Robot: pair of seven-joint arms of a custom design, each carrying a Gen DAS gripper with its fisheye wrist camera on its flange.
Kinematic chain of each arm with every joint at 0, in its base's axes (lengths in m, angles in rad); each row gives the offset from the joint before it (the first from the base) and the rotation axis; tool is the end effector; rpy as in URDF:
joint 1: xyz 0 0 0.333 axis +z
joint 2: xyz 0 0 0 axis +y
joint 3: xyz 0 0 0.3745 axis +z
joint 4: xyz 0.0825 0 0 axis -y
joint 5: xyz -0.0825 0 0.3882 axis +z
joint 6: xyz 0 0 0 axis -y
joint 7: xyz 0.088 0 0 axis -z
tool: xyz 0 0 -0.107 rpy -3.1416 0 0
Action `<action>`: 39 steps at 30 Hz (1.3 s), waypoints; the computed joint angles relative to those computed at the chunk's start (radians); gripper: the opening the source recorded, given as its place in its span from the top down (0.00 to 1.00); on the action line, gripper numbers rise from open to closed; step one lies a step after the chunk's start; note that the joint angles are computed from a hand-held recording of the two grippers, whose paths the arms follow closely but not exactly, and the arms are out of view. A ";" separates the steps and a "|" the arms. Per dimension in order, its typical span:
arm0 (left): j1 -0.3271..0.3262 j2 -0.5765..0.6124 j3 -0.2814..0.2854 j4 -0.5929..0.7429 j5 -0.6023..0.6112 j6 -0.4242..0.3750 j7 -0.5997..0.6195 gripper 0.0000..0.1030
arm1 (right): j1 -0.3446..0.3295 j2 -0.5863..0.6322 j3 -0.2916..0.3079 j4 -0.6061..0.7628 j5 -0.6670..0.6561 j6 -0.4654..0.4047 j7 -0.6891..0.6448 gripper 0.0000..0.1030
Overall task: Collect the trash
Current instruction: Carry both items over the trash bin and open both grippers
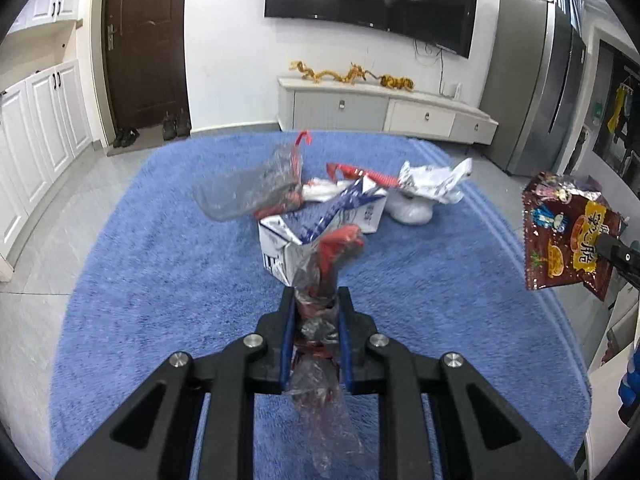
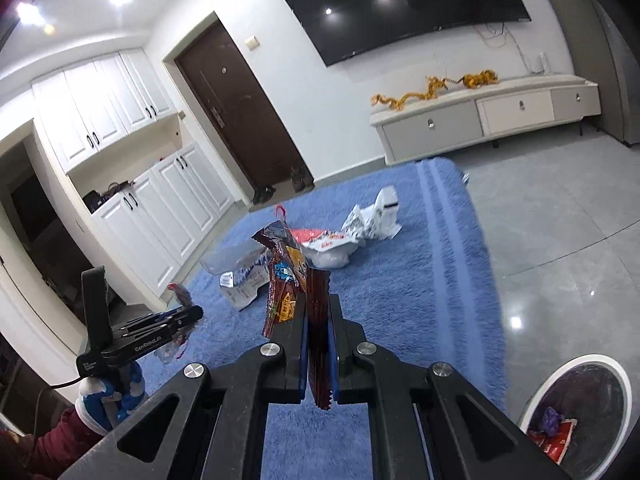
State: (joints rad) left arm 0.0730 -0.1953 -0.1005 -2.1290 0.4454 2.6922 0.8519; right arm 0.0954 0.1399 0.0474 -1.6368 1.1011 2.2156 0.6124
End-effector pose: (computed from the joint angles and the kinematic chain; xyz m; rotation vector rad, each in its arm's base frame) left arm 0.5364 -0.0337 0.6347 -2.0000 1.3864 -0.6899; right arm 0.6490 0.1203 0.6520 -1.8198 0.9708 0.0114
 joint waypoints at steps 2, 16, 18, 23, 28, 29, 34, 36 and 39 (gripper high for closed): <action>0.004 -0.017 -0.015 0.004 0.027 -0.006 -0.025 0.83 | -0.011 -0.027 -0.007 -0.022 0.027 0.003 -0.022 0.92; -0.052 -0.020 -0.066 0.110 0.086 -0.049 -0.047 0.83 | -0.062 -0.138 -0.096 -0.131 0.178 0.034 -0.132 0.92; -0.070 0.005 -0.068 0.138 0.074 -0.050 -0.027 0.83 | -0.072 -0.141 -0.106 -0.137 0.187 0.038 -0.137 0.92; -0.130 0.096 -0.091 0.244 0.060 -0.068 0.036 0.83 | -0.106 -0.152 -0.136 -0.169 0.210 0.076 -0.144 0.92; -0.208 0.227 -0.112 0.386 0.032 -0.096 0.141 0.83 | -0.137 -0.157 -0.155 -0.202 0.203 0.130 -0.132 0.92; -0.226 0.255 -0.116 0.417 0.034 -0.106 0.152 0.83 | -0.144 -0.157 -0.159 -0.210 0.196 0.146 -0.125 0.92; -0.303 0.419 -0.136 0.600 -0.042 -0.175 0.275 0.83 | -0.165 -0.147 -0.165 -0.234 0.144 0.213 -0.078 0.92; -0.327 0.478 -0.142 0.668 -0.084 -0.207 0.326 0.83 | -0.170 -0.134 -0.163 -0.239 0.094 0.244 -0.042 0.92; -0.373 0.591 -0.143 0.808 -0.120 -0.290 0.403 0.83 | -0.181 -0.094 -0.160 -0.232 0.022 0.257 0.026 0.92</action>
State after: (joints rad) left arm -0.3003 0.3953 -0.2433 -1.3206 0.3255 2.4026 1.2550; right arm -0.0852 0.0459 -0.1127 -1.8683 1.1229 2.4727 0.6382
